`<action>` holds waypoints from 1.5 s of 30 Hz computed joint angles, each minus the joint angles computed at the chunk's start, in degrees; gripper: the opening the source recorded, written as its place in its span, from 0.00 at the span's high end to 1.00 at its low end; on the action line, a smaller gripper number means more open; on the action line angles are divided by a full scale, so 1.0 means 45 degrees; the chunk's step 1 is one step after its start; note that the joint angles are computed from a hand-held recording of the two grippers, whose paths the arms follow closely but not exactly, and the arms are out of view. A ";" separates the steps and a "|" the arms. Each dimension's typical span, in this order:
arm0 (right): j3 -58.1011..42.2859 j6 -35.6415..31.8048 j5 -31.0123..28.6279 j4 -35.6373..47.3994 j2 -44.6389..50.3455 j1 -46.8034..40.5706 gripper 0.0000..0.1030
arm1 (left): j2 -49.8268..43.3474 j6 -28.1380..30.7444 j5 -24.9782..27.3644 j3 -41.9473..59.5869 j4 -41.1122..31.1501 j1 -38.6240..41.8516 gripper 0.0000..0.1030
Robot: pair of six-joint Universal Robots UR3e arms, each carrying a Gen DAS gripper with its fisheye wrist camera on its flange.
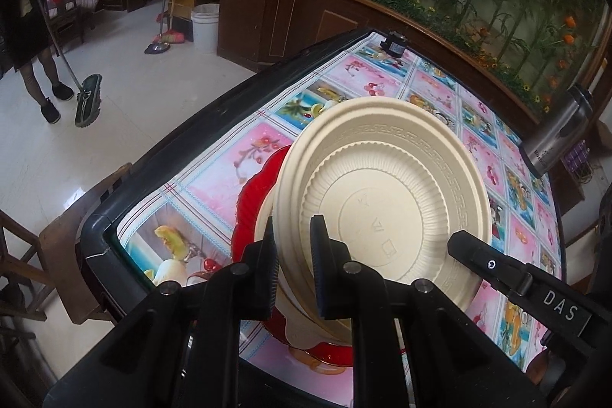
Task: Organize plates and bowls
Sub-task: 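Carry the beige bowl with both tools to the red plate stack, then lower the beige bowl onto the white plate and open both tools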
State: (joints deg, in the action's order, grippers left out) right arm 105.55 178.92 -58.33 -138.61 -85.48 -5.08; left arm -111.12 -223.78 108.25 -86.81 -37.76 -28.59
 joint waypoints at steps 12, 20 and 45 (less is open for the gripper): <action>-0.0294 0.0050 -0.0493 -0.0008 0.0507 0.0351 0.89 | -0.0180 -0.0012 0.0033 0.0023 -0.0076 0.0051 0.87; -0.0442 0.0039 -0.0583 0.0089 0.0621 0.0390 0.89 | -0.0310 0.0061 0.0160 0.0201 -0.0200 0.0006 0.87; 0.1547 -0.1572 -0.0501 -0.0125 -0.2297 -0.0528 0.15 | 0.0440 -0.0520 0.1750 -0.0283 -0.0337 -0.0875 0.26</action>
